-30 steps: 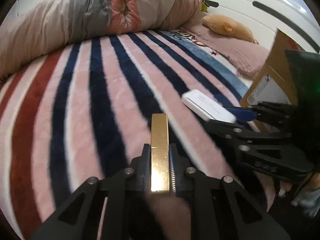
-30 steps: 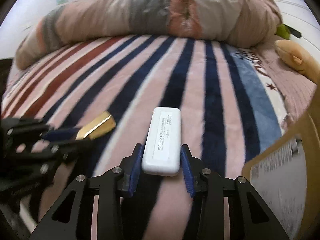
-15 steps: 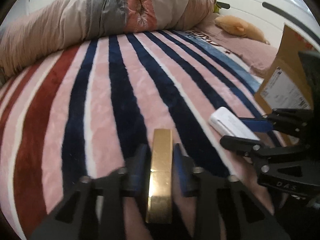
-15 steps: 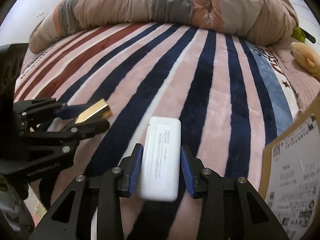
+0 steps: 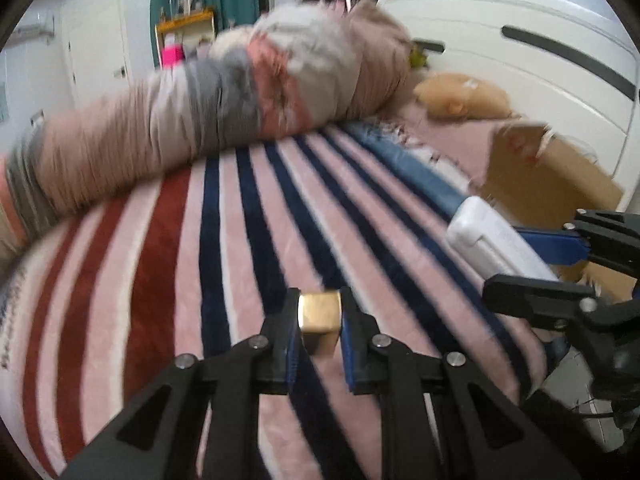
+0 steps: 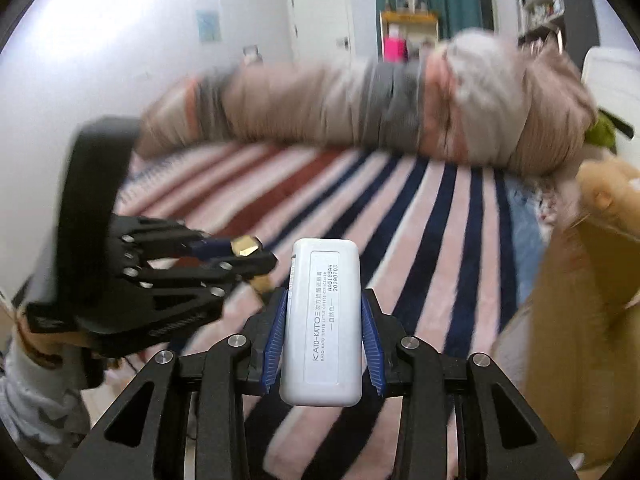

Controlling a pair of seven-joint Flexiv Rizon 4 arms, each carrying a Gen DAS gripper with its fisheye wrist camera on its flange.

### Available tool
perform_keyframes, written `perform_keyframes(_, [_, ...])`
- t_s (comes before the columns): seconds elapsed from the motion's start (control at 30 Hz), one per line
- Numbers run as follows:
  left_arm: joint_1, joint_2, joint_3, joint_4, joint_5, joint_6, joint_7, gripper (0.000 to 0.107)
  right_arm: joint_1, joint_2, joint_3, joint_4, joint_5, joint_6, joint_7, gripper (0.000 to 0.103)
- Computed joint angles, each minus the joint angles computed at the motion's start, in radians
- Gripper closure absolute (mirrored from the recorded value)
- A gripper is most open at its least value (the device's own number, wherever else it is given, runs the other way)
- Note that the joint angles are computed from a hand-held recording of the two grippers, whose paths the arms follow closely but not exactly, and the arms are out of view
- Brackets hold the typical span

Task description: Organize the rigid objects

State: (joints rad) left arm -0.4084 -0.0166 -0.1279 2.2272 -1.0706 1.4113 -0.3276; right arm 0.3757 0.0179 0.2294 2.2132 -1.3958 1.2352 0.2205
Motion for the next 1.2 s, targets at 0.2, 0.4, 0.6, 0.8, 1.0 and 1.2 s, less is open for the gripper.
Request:
perform_keyframes(0.2, [-0.083,0.091,-0.015,-0.027,0.012,0.019,-0.036,0.092,-0.076,0.262,0.029,0.13,0.006,-0.006,0.022,0.072])
perform_keyframes(0.4, [-0.15,0.089,-0.037,-0.107,0.1,-0.05,-0.133,0.092,-0.133,0.482,0.059,0.277,0.255,-0.058,-0.151,0.072])
perform_keyframes(0.6, [-0.175,0.04,-0.07,-0.186,0.202,-0.124,-0.217,0.092,-0.164,0.557,0.056,0.383,0.446,-0.035,-0.251,0.072])
perform_keyframes(0.8, [-0.154,-0.032,-0.096,-0.26,0.366,-0.22,-0.336,0.092,-0.19,0.531,0.082,0.411,0.582,-0.044,-0.36,0.071])
perform_keyframes(1.0, [-0.131,-0.079,-0.113,-0.273,0.417,-0.261,-0.353,0.092,-0.273,0.49,0.133,0.414,0.574,-0.019,-0.378,0.071])
perform_keyframes(1.2, [-0.116,-0.104,-0.123,-0.282,0.462,-0.298,-0.349,0.092,-0.278,0.482,0.14,0.41,0.573,-0.028,-0.385,0.071])
